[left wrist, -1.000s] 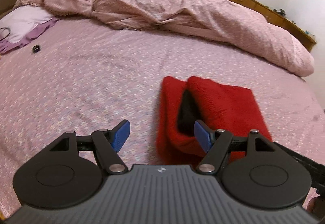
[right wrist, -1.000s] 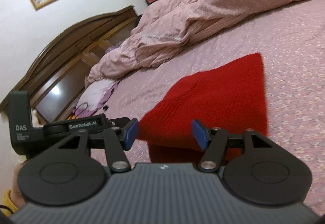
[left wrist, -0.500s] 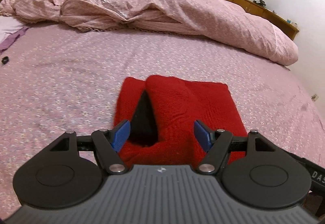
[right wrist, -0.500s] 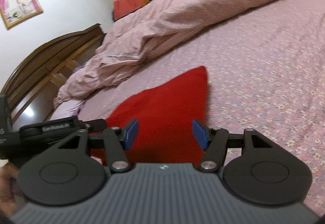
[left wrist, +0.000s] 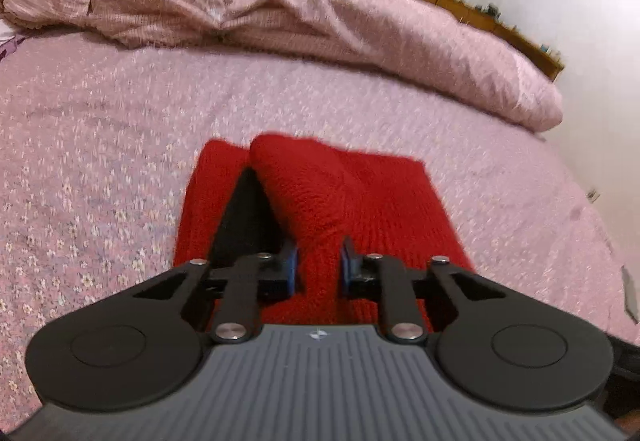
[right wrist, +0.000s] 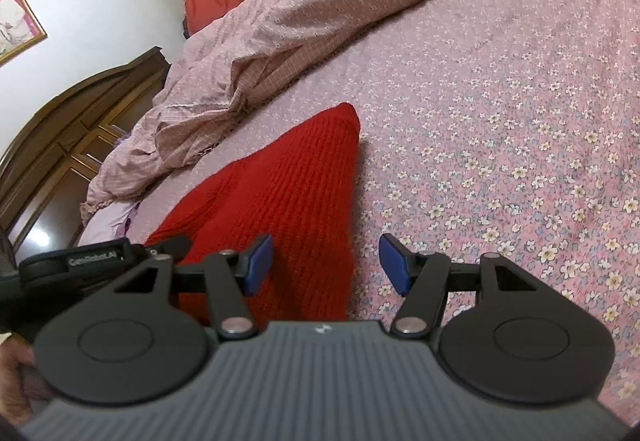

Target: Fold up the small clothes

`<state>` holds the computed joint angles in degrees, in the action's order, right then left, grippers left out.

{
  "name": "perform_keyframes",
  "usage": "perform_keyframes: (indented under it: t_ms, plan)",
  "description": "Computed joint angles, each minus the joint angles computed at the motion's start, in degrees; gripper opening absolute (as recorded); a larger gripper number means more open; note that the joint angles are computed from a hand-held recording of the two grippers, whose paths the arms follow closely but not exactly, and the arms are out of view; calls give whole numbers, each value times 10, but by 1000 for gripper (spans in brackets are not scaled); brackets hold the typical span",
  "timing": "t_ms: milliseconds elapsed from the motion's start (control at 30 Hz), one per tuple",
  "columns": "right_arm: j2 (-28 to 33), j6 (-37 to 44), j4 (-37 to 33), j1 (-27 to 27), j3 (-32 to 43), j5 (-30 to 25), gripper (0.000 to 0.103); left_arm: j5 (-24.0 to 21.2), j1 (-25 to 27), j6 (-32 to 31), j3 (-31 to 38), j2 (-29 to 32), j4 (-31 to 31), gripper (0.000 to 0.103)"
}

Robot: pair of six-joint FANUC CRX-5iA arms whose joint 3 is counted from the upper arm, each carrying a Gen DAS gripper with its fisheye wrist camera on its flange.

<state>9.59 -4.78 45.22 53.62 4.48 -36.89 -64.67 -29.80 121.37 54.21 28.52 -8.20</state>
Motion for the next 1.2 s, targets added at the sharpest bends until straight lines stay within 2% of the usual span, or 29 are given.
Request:
perform_keyframes:
  t_ms: [67,167,333,433,533,667,867,1033,1200]
  plan:
    - [1,2,1,1,3,-2,62,38,3,8,-35,-27,-2,21]
    - [3,5,3,1,6,3,62,68,1,18,-66,-60,-18,20]
    - [13,37,-3,5,25,11,62,44,-2,50,-105,-102,-71,20]
    - [24,65,-17,8,43,14,62,29,21,90,-147,-122,-44,20]
    - [40,106,-46,12,69,14,62,42,37,103,-191,-140,-20,21]
    - [57,148,-64,15,87,12,62,32,40,94,-190,-131,-25,23]
    - [57,170,-72,14,84,8,66,16,26,104,-175,-120,-57,34]
    - [58,175,-83,15,92,-1,67,-43,4,118,-129,-103,-107,55]
    - [47,142,-48,17,76,9,68,-77,-1,122,-102,-95,-121,65]
